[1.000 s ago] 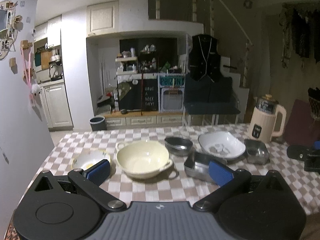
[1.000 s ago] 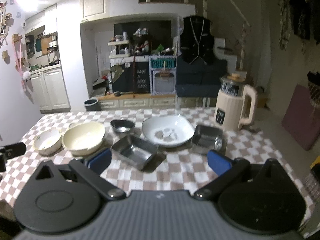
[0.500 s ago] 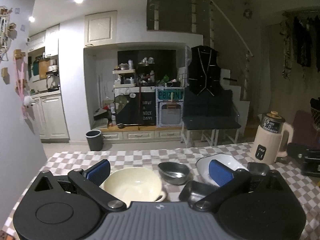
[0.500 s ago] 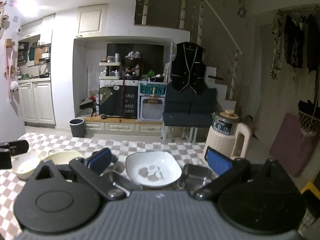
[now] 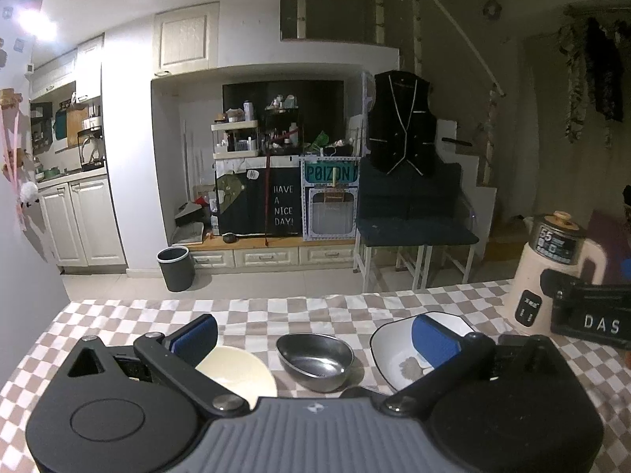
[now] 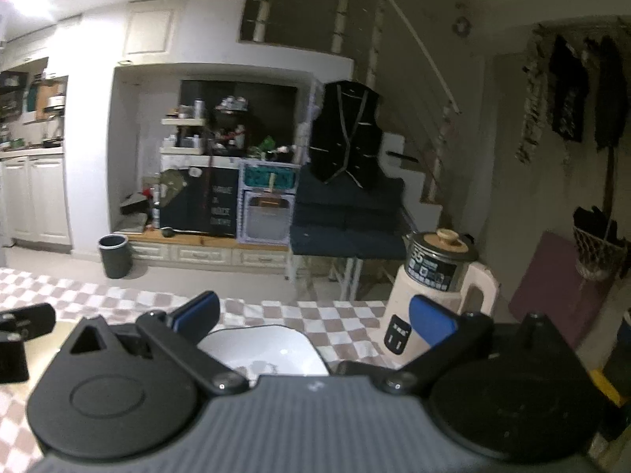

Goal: Organize plates and bowls
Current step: 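Move both tools to the white Ginkgo-leaf plate and close them on its rim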

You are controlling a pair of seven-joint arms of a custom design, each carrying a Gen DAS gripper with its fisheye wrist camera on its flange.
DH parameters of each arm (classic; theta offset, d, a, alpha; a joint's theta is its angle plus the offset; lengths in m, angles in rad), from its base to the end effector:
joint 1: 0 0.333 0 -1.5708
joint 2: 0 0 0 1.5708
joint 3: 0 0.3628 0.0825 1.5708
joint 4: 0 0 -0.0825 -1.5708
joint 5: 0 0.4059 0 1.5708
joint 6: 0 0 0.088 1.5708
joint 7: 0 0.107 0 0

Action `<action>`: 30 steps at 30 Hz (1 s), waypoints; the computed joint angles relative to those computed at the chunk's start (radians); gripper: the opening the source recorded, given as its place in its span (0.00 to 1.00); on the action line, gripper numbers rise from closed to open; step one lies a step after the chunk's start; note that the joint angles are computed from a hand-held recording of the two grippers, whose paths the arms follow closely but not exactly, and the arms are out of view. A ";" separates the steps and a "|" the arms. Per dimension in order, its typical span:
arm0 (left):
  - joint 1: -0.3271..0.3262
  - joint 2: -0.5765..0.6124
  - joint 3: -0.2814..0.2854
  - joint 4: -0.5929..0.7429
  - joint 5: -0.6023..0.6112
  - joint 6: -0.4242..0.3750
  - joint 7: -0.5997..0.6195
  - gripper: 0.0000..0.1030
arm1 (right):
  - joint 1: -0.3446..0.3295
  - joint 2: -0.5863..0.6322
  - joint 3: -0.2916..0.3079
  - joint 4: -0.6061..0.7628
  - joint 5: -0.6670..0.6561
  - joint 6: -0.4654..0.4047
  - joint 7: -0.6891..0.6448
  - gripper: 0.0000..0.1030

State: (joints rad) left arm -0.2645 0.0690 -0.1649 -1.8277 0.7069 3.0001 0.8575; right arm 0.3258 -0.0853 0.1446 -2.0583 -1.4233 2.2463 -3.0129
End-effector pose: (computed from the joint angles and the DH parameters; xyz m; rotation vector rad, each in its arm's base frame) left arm 0.5710 -0.3086 0.6526 -1.2693 1.8179 -1.1484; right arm 0.5290 0.2402 0.5614 -1.2385 1.8363 -1.3798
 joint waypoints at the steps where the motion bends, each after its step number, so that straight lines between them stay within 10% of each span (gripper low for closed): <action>1: -0.003 0.022 -0.002 0.021 -0.001 -0.006 -0.001 1.00 | -0.004 0.011 -0.004 0.004 0.000 -0.001 0.004 1.00; 14: -0.145 0.235 0.117 0.229 -0.017 -0.026 -0.010 1.00 | -0.068 0.154 -0.109 0.077 -0.147 0.181 0.145 1.00; 23: -0.029 0.376 -0.058 0.352 -0.373 -0.063 0.335 1.00 | -0.092 0.271 -0.161 0.173 0.029 0.329 -0.073 0.99; 30: 0.110 0.449 -0.257 0.401 -0.664 -0.109 0.602 1.00 | -0.088 0.380 -0.224 0.268 0.163 0.434 -0.176 0.60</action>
State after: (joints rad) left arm -0.1550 0.5181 -0.4216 -1.4267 0.0432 2.8909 1.4593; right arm 0.2376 0.2949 -0.0794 -1.7902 -1.2603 2.6803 -3.1890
